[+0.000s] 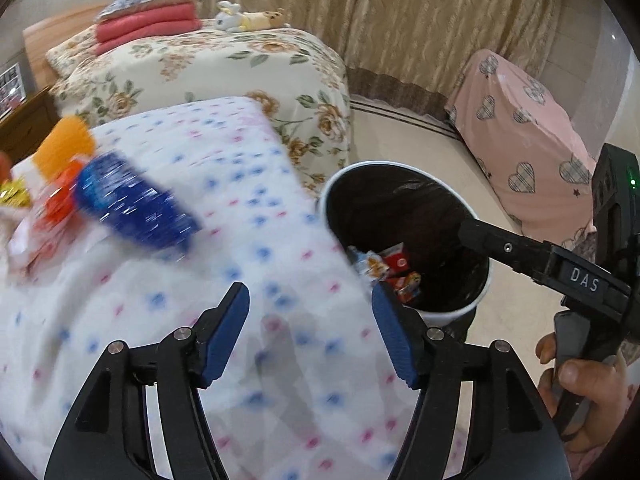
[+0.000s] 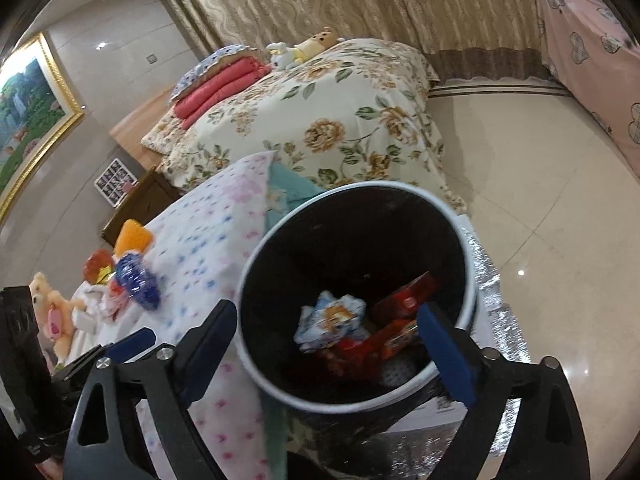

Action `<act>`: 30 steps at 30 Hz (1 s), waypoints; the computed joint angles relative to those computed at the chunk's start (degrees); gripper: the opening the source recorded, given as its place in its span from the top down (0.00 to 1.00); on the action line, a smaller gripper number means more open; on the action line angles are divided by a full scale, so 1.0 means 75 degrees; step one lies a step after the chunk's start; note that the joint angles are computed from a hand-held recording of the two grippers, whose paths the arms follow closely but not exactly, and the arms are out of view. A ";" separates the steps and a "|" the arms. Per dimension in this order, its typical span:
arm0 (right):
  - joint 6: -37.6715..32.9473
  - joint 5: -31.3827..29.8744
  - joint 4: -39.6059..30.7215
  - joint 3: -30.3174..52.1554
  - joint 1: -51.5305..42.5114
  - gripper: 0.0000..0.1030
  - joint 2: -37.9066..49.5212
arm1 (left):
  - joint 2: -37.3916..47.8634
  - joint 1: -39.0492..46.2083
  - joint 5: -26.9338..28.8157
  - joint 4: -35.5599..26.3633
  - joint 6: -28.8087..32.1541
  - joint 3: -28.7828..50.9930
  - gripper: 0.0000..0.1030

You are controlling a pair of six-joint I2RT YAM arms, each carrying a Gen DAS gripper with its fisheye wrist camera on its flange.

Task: Collect trash
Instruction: 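Move both open tools back over the bed toward remaining trash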

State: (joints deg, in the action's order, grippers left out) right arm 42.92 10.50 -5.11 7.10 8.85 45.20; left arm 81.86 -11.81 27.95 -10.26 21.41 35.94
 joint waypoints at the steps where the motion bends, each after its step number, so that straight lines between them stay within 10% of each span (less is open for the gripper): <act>1: 0.0165 0.0125 0.0085 0.0026 0.0268 0.09 0.0111 | -0.0029 0.0286 0.0097 -0.0059 0.0144 -0.0052 0.36; 30: 0.0793 0.1010 0.2565 0.2340 0.3420 0.08 0.5115 | 0.2043 0.4489 0.0921 -0.0653 0.1536 0.1637 0.35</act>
State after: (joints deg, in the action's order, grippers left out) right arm 48.87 18.07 14.13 24.65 34.51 83.56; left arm 97.18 21.86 34.85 -15.16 32.93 48.21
